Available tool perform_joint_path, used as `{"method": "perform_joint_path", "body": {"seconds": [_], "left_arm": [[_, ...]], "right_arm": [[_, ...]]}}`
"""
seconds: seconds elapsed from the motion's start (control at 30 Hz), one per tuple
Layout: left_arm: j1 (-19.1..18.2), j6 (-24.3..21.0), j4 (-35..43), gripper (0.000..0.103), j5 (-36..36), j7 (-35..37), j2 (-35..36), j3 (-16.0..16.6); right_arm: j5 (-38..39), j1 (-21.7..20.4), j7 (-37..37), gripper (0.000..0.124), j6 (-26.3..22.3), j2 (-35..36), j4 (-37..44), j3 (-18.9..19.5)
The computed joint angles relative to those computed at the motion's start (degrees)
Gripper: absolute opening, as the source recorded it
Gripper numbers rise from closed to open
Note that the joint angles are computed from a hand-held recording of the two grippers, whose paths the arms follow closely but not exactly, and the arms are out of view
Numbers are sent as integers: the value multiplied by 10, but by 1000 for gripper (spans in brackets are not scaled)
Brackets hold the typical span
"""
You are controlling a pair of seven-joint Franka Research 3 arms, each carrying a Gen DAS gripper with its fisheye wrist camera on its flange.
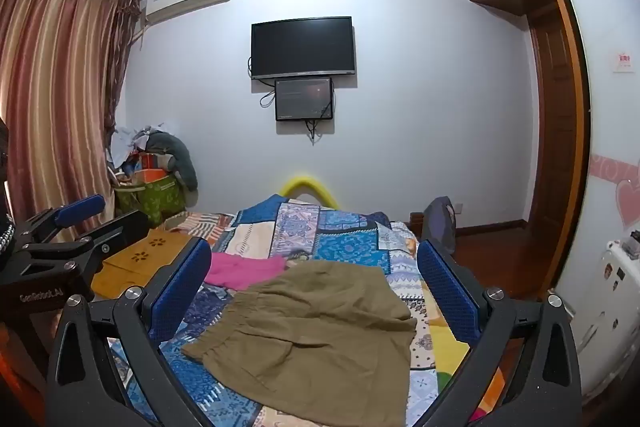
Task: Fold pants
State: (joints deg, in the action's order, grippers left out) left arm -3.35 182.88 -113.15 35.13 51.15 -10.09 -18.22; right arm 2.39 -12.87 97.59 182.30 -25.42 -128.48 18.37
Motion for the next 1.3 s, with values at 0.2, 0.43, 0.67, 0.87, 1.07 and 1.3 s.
{"method": "perform_joint_path", "body": {"seconds": [0.2,0.43,0.67,0.87,1.07,1.3], "left_arm": [[-7,-12,-1,103,-7,1,2,4],[-8,-6,9,103,4,-7,15,7],[-45,-2,0,103,-40,39,12,38],[-30,0,0,103,-41,42,12,25],[-28,0,-2,103,-36,40,11,22],[-33,0,0,103,-41,45,13,25]], "right_arm": [[-1,4,-1,103,-2,0,0,-4],[6,22,-12,103,-6,-4,-4,-22],[-3,7,2,103,-9,1,2,-6],[-3,14,0,103,-9,4,2,-14],[-3,15,3,103,-10,2,0,-15],[-3,18,2,103,-13,0,-1,-20]]}}
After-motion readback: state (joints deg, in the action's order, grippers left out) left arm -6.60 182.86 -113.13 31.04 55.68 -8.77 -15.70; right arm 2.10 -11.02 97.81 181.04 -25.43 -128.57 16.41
